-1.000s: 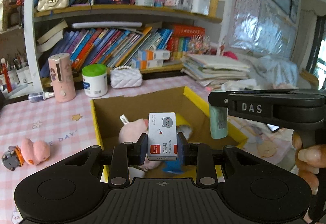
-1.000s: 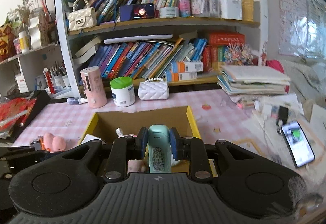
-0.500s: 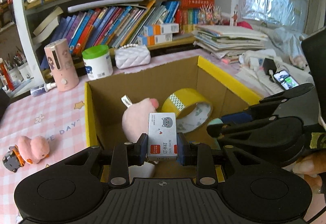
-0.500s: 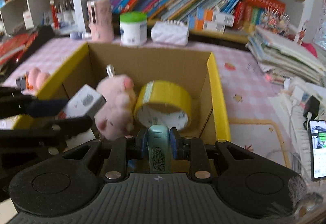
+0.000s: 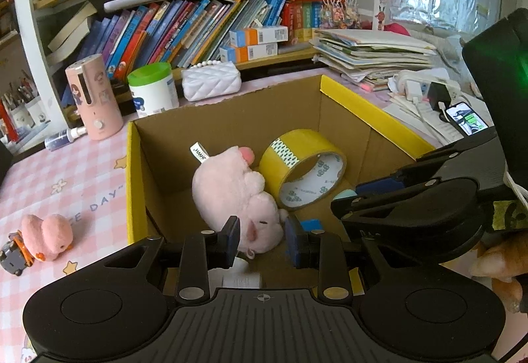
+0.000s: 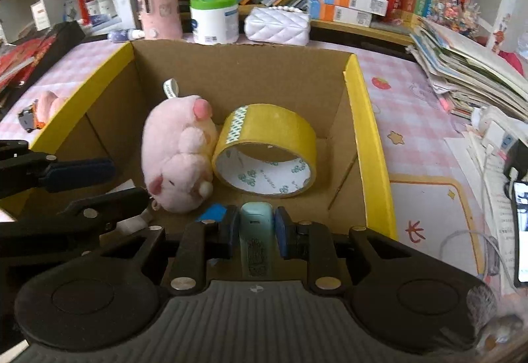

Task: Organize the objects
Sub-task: 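Open both grippers inside the box to release the white box and mint-green tool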

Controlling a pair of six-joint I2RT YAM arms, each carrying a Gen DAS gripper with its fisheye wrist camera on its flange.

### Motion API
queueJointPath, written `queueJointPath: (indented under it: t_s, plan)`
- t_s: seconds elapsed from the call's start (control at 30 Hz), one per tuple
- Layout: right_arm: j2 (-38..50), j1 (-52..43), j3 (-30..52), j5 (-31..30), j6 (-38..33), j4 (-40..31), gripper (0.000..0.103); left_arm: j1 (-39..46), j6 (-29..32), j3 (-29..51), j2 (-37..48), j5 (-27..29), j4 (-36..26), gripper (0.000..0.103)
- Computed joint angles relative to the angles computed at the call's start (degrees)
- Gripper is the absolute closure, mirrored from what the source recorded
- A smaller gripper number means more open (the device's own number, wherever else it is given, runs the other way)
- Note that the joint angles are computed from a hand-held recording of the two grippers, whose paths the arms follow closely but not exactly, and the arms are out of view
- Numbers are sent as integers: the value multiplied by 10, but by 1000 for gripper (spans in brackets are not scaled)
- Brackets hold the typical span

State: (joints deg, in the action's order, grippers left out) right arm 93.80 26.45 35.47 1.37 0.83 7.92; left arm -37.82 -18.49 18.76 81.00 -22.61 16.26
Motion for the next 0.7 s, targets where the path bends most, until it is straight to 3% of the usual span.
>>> queueJointPath:
  t_s: [0.33,0.47,0.53,0.7]
  plan:
    - [-18,1,-19,20,15,6,81,8,10,-3,6,18,17,73]
    - [-18,-4,-16,4,30,-3,81,-7,3,-9,-7,-13,12,72]
    - [-27,-8,-25,-5,42,3,81,-10,-3,-14,-25,-19,5,67]
    - [-69,6,-54,3,75,17,68,-26,-18,-41,-93,-52,-16,49]
